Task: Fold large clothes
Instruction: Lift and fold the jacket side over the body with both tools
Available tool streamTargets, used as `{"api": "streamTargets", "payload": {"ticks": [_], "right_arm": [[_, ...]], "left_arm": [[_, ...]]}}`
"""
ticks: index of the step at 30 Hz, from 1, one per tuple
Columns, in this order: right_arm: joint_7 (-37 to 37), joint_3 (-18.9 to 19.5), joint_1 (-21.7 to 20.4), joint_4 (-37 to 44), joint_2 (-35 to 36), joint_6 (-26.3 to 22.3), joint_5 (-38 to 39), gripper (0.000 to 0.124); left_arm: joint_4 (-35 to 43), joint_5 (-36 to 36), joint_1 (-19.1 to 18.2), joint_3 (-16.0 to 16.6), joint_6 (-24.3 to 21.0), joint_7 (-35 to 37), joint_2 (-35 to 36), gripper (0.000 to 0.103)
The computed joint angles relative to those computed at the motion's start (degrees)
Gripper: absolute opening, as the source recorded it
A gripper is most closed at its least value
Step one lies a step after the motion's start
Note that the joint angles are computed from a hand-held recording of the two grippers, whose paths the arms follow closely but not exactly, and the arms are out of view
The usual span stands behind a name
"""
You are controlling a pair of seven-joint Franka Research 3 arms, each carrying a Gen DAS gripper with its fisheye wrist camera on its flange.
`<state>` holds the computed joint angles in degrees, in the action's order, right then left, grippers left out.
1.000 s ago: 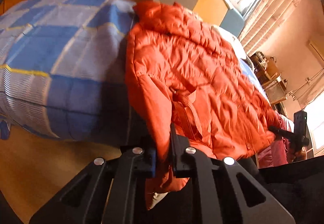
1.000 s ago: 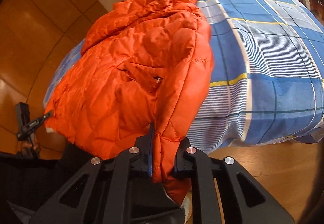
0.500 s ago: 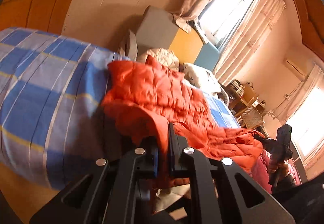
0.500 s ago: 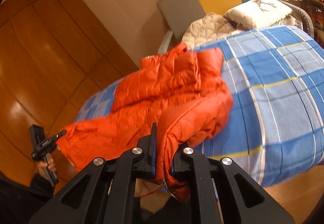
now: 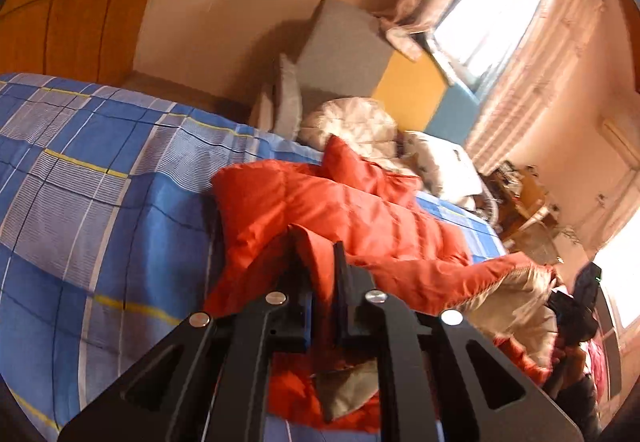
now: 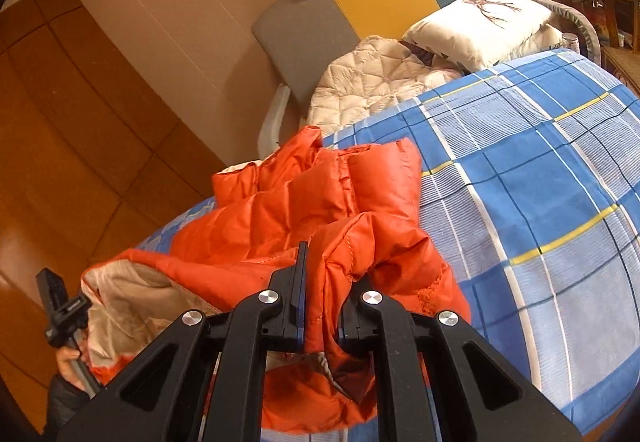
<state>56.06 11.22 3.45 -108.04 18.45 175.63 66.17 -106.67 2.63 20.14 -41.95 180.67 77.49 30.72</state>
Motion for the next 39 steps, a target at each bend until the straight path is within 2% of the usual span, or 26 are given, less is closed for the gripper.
{"api": "streamTargets", "payload": {"ticks": [1, 2, 3, 4, 6, 7, 8, 9, 10, 11, 12, 14, 17, 18, 20, 22, 24, 25, 26, 27, 30, 32, 39], "right_arm": [[2.41, -1.21, 0.86, 0.85, 0.98, -0.10, -2.11, 0.010], [5.71, -2.57, 1.74, 1.88, 2.10, -0.46, -4.78, 0.012], [7.41, -2.77, 1.54, 2.96, 3.11, -1.16, -6.12, 0.016], [9.23, -3.08, 1.62, 3.68, 3.87, -1.30, -7.67, 0.019], [10.81, -1.84, 0.07, 5.62, 5.45, -2.15, -8.38, 0.043], [10.27, -0.49, -1.23, 6.11, 5.80, -2.34, -7.34, 0.051], [8.29, 1.59, -3.03, 6.77, 6.18, -2.21, -4.91, 0.063], [5.71, 3.46, -4.54, 7.21, 6.35, -1.78, -2.18, 0.072], [3.66, 4.53, -5.30, 7.56, 6.46, -1.30, 0.01, 0.076], [2.01, 5.03, -5.51, 7.37, 6.15, -0.43, 1.76, 0.078], [0.04, 5.56, -5.83, 7.02, 5.73, 0.24, 3.73, 0.080], [-5.94, 7.05, -7.17, 5.93, 4.56, 0.67, 9.95, 0.082], [-20.39, 8.79, -9.35, 2.34, 1.41, 1.62, 25.27, 0.082], [-22.73, 8.21, -9.06, 0.84, 0.60, 1.96, 27.90, 0.082], [-23.33, 6.75, -8.05, -1.47, 0.06, 2.21, 29.16, 0.082], [-14.05, 4.55, -5.99, -3.59, 0.75, 2.62, 20.52, 0.082], [-9.93, 2.40, -4.05, -3.42, 2.26, 1.72, 17.29, 0.080], [-9.05, 1.55, -3.13, -3.08, 2.77, 1.50, 16.65, 0.073], [-10.11, 1.25, -2.81, -2.30, 3.24, 0.50, 17.79, 0.058], [-8.77, 0.36, -1.87, -2.18, 3.31, -0.10, 16.68, 0.050], [-8.69, -0.79, -0.40, -3.04, 2.31, -0.11, 16.03, 0.033], [-10.25, -1.10, -0.03, -4.62, 0.65, -0.48, 16.60, 0.028], [-16.78, -2.92, 3.16, -10.64, -5.21, 0.58, 22.15, 0.023]], "left_arm": [[2.05, 0.24, -1.64, 1.55, -1.48, -0.31, 1.03, 0.011], [3.83, 0.26, -4.66, 4.82, -2.73, -1.32, 1.27, 0.013], [5.68, 1.60, -6.57, 6.98, -3.94, -3.24, 1.97, 0.020], [6.93, -0.53, -7.13, 7.15, -4.38, -1.14, 2.86, 0.025], [6.97, -0.13, -7.76, 8.09, -4.20, -2.63, 2.66, 0.060], [6.54, -3.10, -6.54, 6.48, -3.02, -0.49, 2.97, 0.069], [6.03, -3.70, -6.50, 6.61, -1.68, -0.90, 2.69, 0.085], [4.95, -2.13, -6.59, 7.53, 0.20, -3.61, 1.90, 0.091], [4.27, -3.73, -5.53, 6.45, 1.76, -2.29, 1.87, 0.091], [3.67, -4.96, -4.29, 5.15, 2.52, -1.09, 1.91, 0.091], [2.41, -2.83, -4.07, 5.85, 3.39, -3.73, 1.11, 0.092], [0.14, -1.13, -2.70, 5.43, 4.25, -4.40, 0.39, 0.092], [-4.37, 1.60, 3.04, 0.61, 5.17, -4.79, 1.22, 0.091], [-6.05, 2.76, 6.21, -2.46, 5.69, -4.62, 2.59, 0.089], [-7.62, 5.14, 9.85, -6.01, 5.43, -4.62, 5.20, 0.084], [-7.78, 7.67, 11.95, -8.56, 3.90, -4.34, 8.29, 0.072], [-6.98, 9.55, 11.93, -9.27, 2.21, -4.39, 9.90, 0.038], [-6.91, 9.91, 11.40, -8.95, 2.19, -4.54, 9.74, 0.032], [-7.11, 10.34, 11.39, -9.18, 2.50, -4.46, 9.69, 0.022], [-7.62, 10.60, 10.87, -8.62, 3.02, -4.89, 8.71, 0.017], [-9.74, 11.91, 10.46, -7.67, 4.41, -6.27, 5.89, 0.011], [-11.30, 13.20, 11.24, -7.87, 5.19, -7.13, 4.62, 0.009], [-19.71, 17.85, 14.38, -9.18, 9.83, -12.86, -2.14, 0.007]]}}
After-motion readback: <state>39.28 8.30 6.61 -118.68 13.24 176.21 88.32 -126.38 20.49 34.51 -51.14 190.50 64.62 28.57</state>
